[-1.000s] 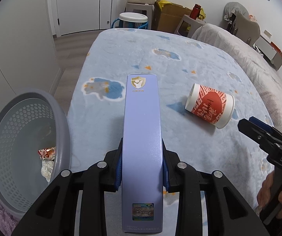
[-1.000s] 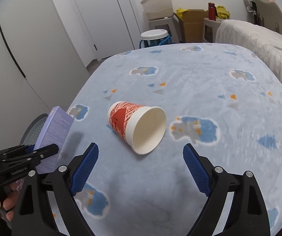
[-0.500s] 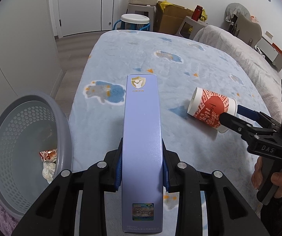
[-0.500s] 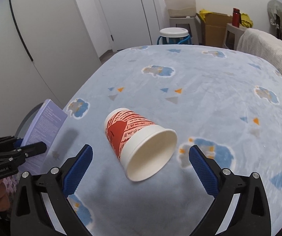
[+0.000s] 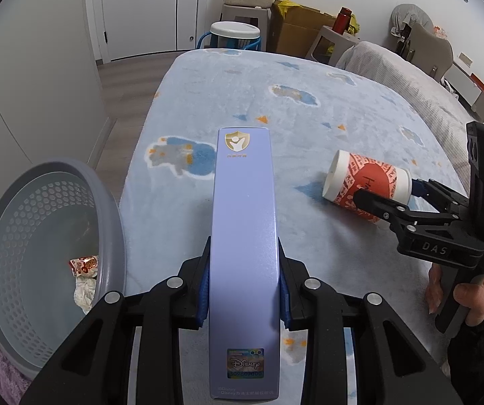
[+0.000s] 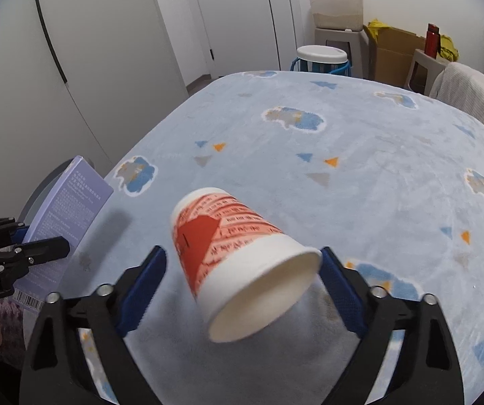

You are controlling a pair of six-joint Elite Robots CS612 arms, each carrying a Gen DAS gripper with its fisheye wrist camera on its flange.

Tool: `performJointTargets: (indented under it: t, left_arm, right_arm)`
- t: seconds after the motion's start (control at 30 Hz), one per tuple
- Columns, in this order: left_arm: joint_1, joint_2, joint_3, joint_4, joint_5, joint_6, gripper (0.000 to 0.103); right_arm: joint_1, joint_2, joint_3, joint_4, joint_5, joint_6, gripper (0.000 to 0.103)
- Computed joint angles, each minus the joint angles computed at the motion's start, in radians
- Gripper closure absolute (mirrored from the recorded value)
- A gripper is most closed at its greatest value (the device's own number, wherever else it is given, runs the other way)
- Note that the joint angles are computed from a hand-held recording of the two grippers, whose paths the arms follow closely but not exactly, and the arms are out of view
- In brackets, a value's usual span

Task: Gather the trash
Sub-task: 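Carry box and cup over the grey wastebasket with both tools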

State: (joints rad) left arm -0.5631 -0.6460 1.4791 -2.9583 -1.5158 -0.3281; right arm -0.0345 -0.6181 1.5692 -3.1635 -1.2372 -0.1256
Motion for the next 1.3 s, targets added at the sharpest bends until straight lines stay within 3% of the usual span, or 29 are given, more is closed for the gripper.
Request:
performJointTargets:
  t: [0.43, 0.93, 1.3]
  left_arm:
    - [0.007, -0.019, 0.030, -0.043, -0.006, -0.004, 0.072]
    - [0.041, -0.097, 0.168, -0.180, 0.048, 0.014, 0.072]
    - [0.094, -0.129, 0.248, -0.236, 0.065, 0.036, 0.072]
  right_arm:
    - [0.016, -0.040, 0.058, -0.079, -0.065, 0.094, 0.023]
    - [0.106, -0.090, 0.121, -0.162, -0.171, 0.182, 0.023]
    - [0.195, -0.095, 0.109, -0.180, -0.208, 0.294, 0.023]
